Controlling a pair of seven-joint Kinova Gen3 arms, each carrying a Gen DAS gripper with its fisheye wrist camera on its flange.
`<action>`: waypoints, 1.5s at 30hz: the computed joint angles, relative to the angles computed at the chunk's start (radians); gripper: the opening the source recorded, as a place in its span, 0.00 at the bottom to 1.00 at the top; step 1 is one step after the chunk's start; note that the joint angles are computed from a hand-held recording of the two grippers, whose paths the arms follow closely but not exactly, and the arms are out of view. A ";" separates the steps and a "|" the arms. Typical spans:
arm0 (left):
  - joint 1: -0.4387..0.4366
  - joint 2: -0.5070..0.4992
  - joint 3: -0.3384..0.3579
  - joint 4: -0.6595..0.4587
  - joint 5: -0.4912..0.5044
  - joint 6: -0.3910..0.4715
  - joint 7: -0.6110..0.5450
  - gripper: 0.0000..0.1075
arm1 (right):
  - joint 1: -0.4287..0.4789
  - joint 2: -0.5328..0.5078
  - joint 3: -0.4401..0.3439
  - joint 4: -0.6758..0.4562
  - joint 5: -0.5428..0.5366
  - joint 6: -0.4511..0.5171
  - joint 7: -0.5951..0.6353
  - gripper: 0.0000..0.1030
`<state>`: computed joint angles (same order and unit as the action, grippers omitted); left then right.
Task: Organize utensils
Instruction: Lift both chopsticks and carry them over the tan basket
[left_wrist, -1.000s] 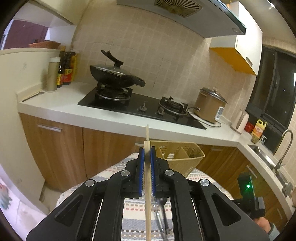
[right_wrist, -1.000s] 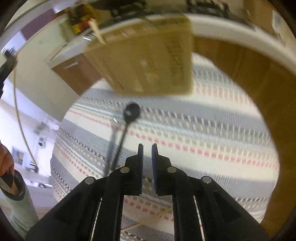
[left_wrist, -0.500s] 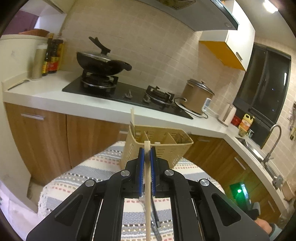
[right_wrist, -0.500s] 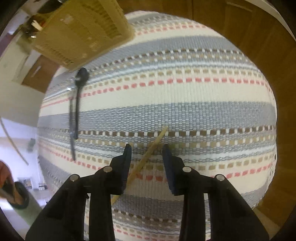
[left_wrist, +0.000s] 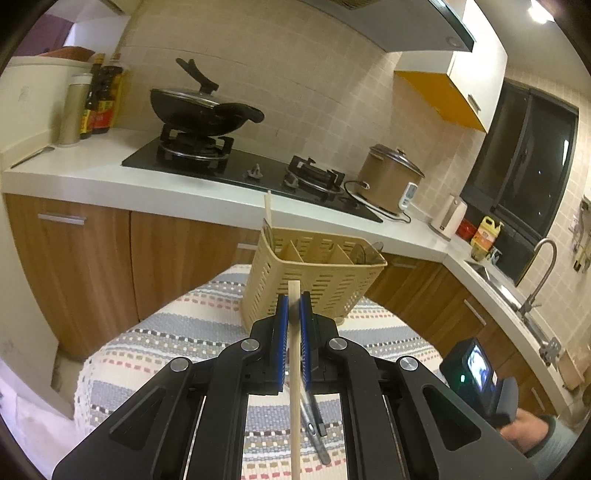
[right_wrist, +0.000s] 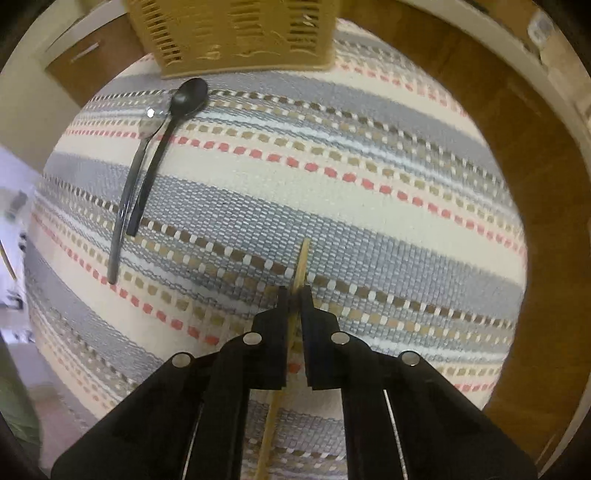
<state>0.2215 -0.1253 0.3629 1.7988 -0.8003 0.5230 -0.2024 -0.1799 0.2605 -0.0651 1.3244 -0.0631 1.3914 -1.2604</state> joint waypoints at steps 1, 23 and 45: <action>0.004 0.004 0.000 -0.005 0.004 0.004 -0.008 0.04 | -0.003 0.004 -0.001 -0.012 0.008 0.019 0.006 0.06; 0.139 0.074 -0.005 -0.196 -0.297 0.258 0.153 0.04 | 0.264 -0.207 0.041 -0.023 -0.568 -0.128 0.411 0.03; 0.277 0.315 -0.287 -0.508 -0.534 0.179 0.222 0.04 | 0.099 0.204 -0.056 -0.865 -0.360 -0.212 0.017 0.03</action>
<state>0.4987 0.1902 0.0764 1.2904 -1.3341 0.7020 0.0192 -0.0808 0.4643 -0.1212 0.4593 -0.4235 1.1793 -1.2439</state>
